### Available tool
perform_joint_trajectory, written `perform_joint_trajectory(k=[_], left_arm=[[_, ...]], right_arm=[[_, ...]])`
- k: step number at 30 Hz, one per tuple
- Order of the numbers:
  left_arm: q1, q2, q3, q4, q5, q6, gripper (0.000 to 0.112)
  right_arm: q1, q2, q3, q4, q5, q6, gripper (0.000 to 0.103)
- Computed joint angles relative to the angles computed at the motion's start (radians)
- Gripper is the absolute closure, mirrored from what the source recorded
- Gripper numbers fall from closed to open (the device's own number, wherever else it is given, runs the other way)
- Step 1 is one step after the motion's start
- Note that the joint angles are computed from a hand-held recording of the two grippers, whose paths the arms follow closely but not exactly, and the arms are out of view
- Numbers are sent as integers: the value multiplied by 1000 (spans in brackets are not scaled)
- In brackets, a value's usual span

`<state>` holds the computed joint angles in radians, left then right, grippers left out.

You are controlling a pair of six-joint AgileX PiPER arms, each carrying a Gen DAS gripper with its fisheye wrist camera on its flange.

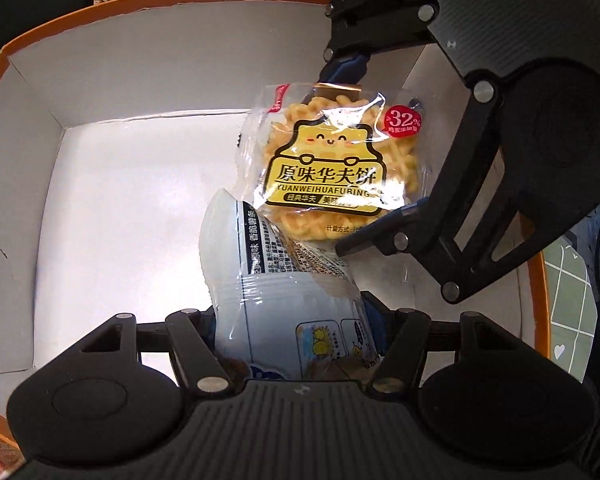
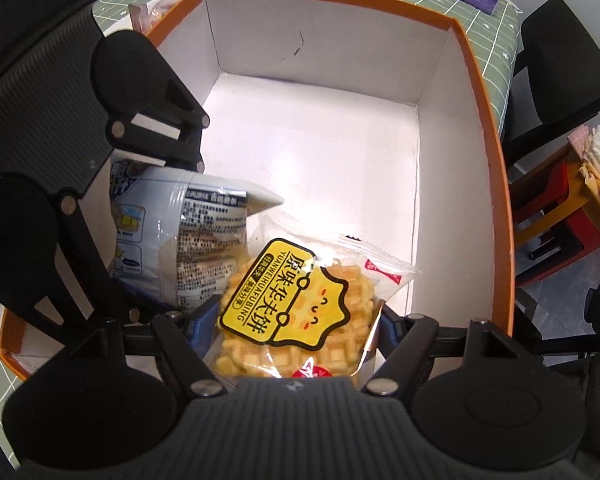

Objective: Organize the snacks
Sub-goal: 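Carry both bags into the orange box and open both tools to release, then withdraw both tools from the box back over the table snacks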

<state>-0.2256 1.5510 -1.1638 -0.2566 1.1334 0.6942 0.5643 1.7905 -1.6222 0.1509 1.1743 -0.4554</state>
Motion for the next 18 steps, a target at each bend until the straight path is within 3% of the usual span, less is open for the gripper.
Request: perform_joint_trajectory(k=[5,18], left_arm=[[-13,37,-50,20,32,-55,22],[64,-32,-124,-8,63,-88,19]], right_arm=[[18,8,-10,-41,3,35,28],[24,-104,-28,-75,15,119,21]])
